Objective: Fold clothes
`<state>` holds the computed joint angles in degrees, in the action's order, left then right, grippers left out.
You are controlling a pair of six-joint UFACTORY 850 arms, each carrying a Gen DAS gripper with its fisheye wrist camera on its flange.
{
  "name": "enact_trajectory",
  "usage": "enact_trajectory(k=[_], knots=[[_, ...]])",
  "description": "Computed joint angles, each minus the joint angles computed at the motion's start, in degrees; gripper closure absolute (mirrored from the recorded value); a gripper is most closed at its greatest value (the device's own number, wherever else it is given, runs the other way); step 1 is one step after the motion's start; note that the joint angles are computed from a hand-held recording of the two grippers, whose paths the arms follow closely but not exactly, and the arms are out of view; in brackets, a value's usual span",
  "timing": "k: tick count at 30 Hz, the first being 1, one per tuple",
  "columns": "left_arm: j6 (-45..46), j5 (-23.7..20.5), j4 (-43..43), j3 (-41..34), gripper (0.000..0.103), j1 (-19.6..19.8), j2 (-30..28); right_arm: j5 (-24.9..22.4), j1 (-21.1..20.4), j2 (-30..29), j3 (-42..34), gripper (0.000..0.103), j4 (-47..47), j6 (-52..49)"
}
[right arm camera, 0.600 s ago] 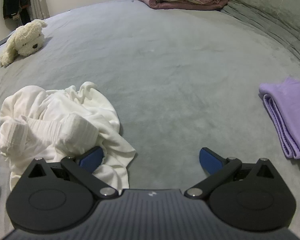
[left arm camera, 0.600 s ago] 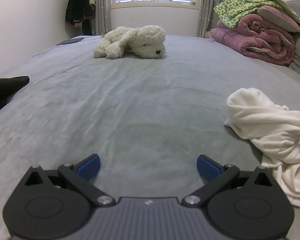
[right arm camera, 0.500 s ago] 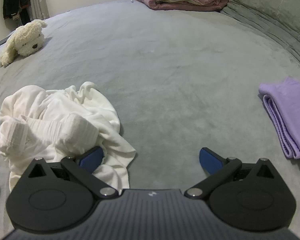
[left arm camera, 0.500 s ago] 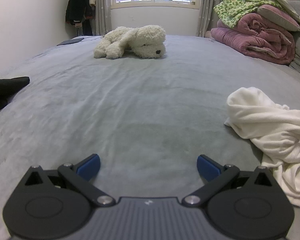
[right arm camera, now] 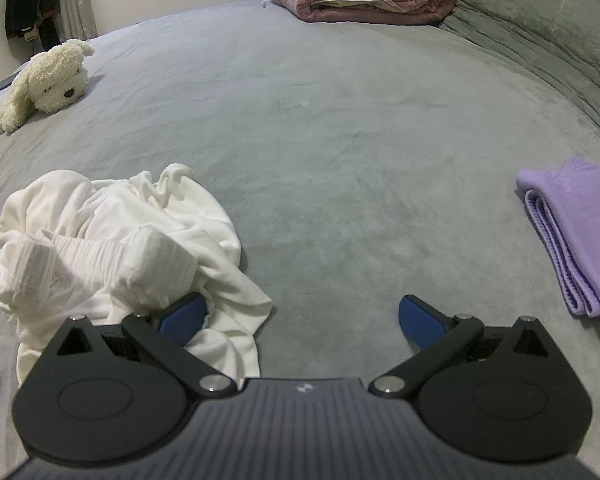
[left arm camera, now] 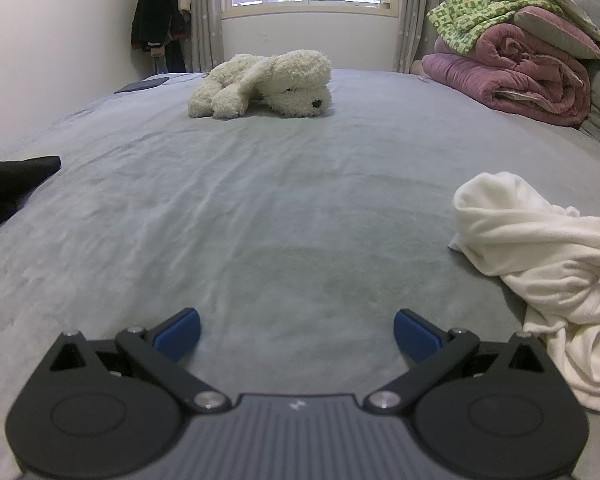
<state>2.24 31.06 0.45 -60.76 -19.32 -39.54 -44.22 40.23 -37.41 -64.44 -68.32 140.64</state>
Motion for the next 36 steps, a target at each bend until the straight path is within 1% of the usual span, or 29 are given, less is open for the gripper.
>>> enact_trajectory(k=[8, 11, 14, 16, 17, 18, 19, 20, 21, 23, 24, 28, 29, 32, 34, 36], knots=[[1.43, -0.38, -1.44, -0.14, 0.000, -0.36, 0.04, -0.13, -0.07, -0.17, -0.26, 0.000, 0.36, -0.43], [3.89, -0.49, -4.12, 0.05, 0.000, -0.96, 0.26, 0.12, -0.22, -0.11, -0.39, 0.000, 0.70, -0.86], [5.49, -2.52, -6.45, -0.59, 0.000, -1.38, 0.49, 0.01, -0.26, -0.22, -0.66, 0.000, 1.06, -1.43], [7.67, -5.30, -8.88, -1.57, 0.000, -1.86, 0.78, -0.08, -0.23, -0.32, -0.83, 0.000, 1.23, -1.75], [7.72, -6.86, -8.46, -2.01, 0.000, -1.96, 1.07, -0.03, -0.25, -0.32, -0.81, 0.000, 1.17, -1.78], [6.01, -8.15, -5.65, -2.19, 0.000, -1.93, 1.54, 0.04, -0.27, -0.30, -0.75, 0.000, 1.07, -1.79], [2.47, -8.64, -0.44, -1.98, 0.001, -1.78, 2.20, 0.18, -0.31, -0.23, -0.62, 0.000, 0.90, -1.71], [0.08, -7.88, 3.65, -1.21, 0.001, -1.70, 3.05, 0.25, -0.29, -0.22, -0.49, 0.000, 0.71, -1.49], [-0.18, -5.77, 5.53, 0.10, 0.001, -1.72, 4.02, 0.35, -0.31, -0.17, -0.39, 0.000, 0.59, -1.43], [2.05, 0.75, 7.32, 3.42, 0.000, -1.86, 5.86, 0.43, -0.32, -0.10, -0.18, 0.000, 0.33, -1.24], [2.11, 3.28, 9.23, 4.61, 0.000, -1.84, 6.42, 0.42, -0.31, -0.12, -0.17, 0.000, 0.29, -1.18], [-10.00, 5.08, 27.36, 5.42, 0.001, -0.90, 6.98, -0.42, -0.06, -0.65, -0.81, 0.000, 0.75, -1.51], [-11.06, 6.33, 30.01, 5.84, 0.000, -0.84, 7.07, -0.56, 0.00, -0.68, -0.88, 0.000, 0.89, -1.62], [-8.51, 10.39, 32.50, 7.32, 0.000, -1.28, 7.19, -0.10, -0.02, -0.42, -0.77, 0.000, 0.94, -1.21], [-6.14, 10.70, 31.69, 7.04, 0.000, -1.71, 6.63, 1.03, -0.15, 0.19, -0.22, 0.000, -0.08, -0.18], [-5.61, 10.72, 31.39, 6.57, 0.000, -1.85, 6.05, 3.42, -0.23, 1.20, 0.94, 0.000, -3.82, 1.95]])
